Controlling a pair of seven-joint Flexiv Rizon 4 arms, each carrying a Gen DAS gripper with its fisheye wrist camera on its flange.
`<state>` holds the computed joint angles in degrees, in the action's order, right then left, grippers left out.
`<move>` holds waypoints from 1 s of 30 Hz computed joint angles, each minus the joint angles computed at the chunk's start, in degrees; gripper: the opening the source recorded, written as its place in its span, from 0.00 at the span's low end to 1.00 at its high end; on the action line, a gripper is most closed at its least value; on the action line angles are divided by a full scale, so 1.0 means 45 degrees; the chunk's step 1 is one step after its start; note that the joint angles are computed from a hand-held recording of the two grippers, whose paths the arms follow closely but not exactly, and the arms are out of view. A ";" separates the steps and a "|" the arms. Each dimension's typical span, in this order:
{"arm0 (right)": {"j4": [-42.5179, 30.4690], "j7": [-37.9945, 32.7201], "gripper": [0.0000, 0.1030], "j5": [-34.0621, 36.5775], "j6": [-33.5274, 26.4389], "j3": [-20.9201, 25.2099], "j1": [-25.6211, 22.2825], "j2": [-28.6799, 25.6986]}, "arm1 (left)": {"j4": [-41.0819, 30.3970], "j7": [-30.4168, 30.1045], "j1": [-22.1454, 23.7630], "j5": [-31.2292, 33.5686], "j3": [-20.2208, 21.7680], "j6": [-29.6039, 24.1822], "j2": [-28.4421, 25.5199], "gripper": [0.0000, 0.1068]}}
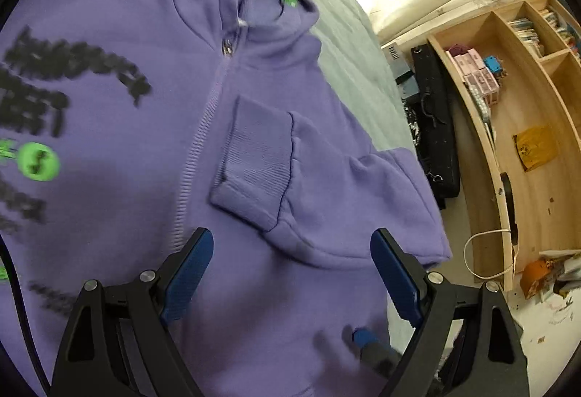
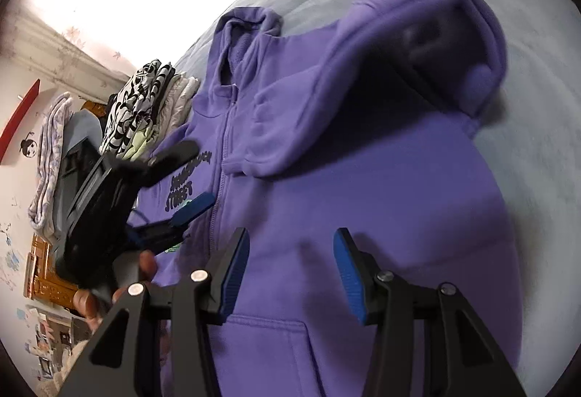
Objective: Fold large clothes
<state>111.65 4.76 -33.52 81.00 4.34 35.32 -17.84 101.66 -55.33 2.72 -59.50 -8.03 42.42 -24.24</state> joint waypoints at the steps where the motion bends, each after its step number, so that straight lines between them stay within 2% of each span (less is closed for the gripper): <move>1: 0.0101 0.0131 0.47 -0.0083 0.0077 -0.0086 0.0045 0.0040 | -0.0088 -0.0183 -0.0132 0.0025 -0.0051 0.0166 -0.0171 0.82; 5: 0.0393 0.0654 0.47 -0.0579 0.0496 -0.0457 0.0214 0.0150 | -0.0375 -0.0612 -0.0571 0.0092 -0.0273 0.1211 -0.0624 0.82; 6: 0.0432 0.0731 0.47 -0.0734 0.0549 -0.0535 0.0243 0.0169 | -0.0462 -0.0758 -0.0622 0.0194 -0.0308 0.1382 -0.0707 0.80; 7: 0.0468 0.0787 0.47 -0.0838 0.0563 -0.0561 0.0253 0.0182 | -0.0543 -0.0952 -0.0762 0.0351 -0.0326 0.1751 -0.0779 0.75; 9: 0.0504 0.0879 0.47 -0.0936 0.0555 -0.0552 0.0222 0.0192 | -0.0857 -0.1189 -0.0718 0.0804 -0.0372 0.1688 -0.0926 0.13; 11: 0.0569 0.1038 0.47 -0.1070 0.0571 -0.0580 0.0227 0.0227 | -0.1240 -0.1701 -0.0767 0.1643 -0.0232 0.1674 -0.1093 0.12; 14: 0.0691 0.1316 0.47 -0.1495 0.0511 -0.0702 0.0287 0.0384 | -0.1123 -0.1004 -0.0951 0.2404 -0.0287 0.3078 -0.0541 0.11; 17: 0.0753 0.1620 0.47 -0.2348 0.0301 -0.0808 0.0306 0.0609 | -0.0694 0.0559 -0.0726 0.1759 -0.0700 0.4369 0.0297 0.11; 20: 0.0595 0.1204 0.47 -0.2604 -0.0450 -0.0318 0.0001 0.0766 | -0.0267 0.2253 -0.0587 0.0829 -0.0829 0.5767 0.0991 0.11; 23: 0.0401 0.0501 0.47 -0.2383 -0.1320 0.0264 -0.0321 0.0830 | -0.0011 0.2476 -0.0585 0.1279 -0.0234 0.6336 0.1088 0.11; 24: 0.0267 -0.0008 0.47 -0.2009 -0.1806 0.0547 -0.0443 0.0815 | -0.0034 0.2115 -0.0573 0.1814 0.0060 0.6324 0.0971 0.12; 26: 0.0017 -0.0790 0.49 -0.1416 -0.2552 0.0911 -0.0574 0.0746 | -0.0308 0.0439 -0.0561 0.3783 0.1036 0.5594 0.0482 0.13; 29: -0.0385 -0.1892 0.53 -0.0656 -0.3724 0.1228 -0.0671 0.0716 | -0.1306 -0.1701 -0.0354 0.6167 0.1980 0.3392 -0.0407 0.22; 30: -0.0537 -0.2175 0.53 -0.0568 -0.3905 0.1227 -0.0702 0.0705 | -0.1558 -0.1988 -0.0152 0.6368 0.1923 0.2861 -0.0584 0.23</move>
